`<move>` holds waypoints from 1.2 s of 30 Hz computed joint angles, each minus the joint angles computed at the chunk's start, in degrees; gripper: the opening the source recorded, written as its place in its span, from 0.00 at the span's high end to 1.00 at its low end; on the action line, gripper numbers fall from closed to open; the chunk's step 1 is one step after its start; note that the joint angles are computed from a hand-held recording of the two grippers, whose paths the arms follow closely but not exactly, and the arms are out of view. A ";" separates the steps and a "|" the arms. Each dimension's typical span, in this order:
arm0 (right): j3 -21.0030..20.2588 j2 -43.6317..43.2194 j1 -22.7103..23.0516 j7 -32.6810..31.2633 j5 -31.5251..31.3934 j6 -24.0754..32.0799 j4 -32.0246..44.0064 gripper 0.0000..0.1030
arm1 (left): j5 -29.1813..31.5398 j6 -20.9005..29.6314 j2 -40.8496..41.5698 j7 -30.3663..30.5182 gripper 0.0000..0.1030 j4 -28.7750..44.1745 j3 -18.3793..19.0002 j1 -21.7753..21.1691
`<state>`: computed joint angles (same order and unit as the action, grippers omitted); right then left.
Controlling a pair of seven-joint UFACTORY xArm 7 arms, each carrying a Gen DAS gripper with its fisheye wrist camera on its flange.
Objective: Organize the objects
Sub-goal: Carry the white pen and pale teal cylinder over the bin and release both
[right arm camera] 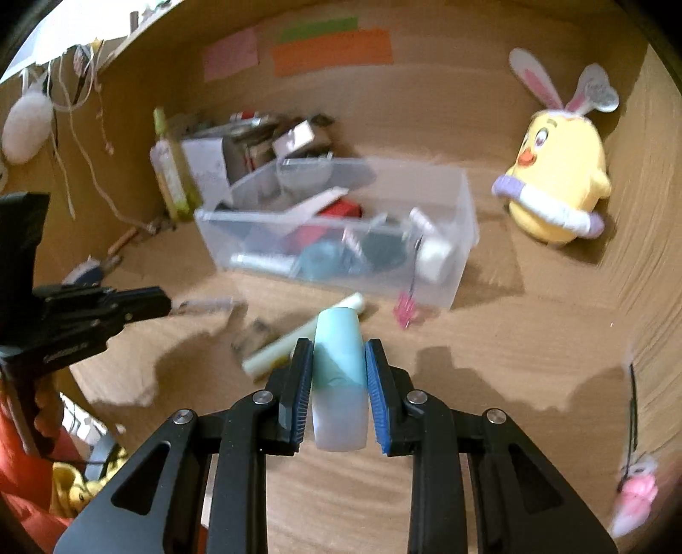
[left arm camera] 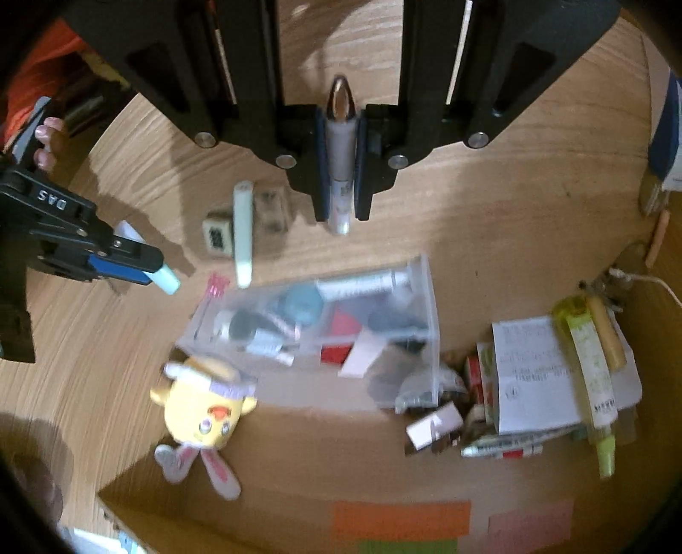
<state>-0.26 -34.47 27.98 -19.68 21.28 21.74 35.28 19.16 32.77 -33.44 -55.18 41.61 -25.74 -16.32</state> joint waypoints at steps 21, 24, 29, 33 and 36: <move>-0.70 13.18 0.89 -3.26 1.77 -6.12 15.63 0.78 | 5.59 -4.85 3.00 1.24 0.90 10.31 -1.06 8.54; 1.60 17.28 -1.62 -2.13 -0.02 -5.18 19.42 0.78 | 7.54 -5.05 6.56 0.72 0.90 13.37 -1.59 10.25; 4.61 24.12 -5.06 -0.40 -2.46 -1.19 25.74 0.78 | 10.21 -5.39 13.70 0.30 0.90 17.49 0.09 9.48; 7.08 29.21 -7.57 2.47 -6.43 1.55 29.80 0.78 | 10.28 -6.02 20.49 1.31 0.90 20.67 3.41 6.69; 8.25 32.34 -8.55 4.30 -9.26 3.42 31.97 0.78 | 8.49 -6.62 24.46 3.07 0.90 22.16 6.30 4.19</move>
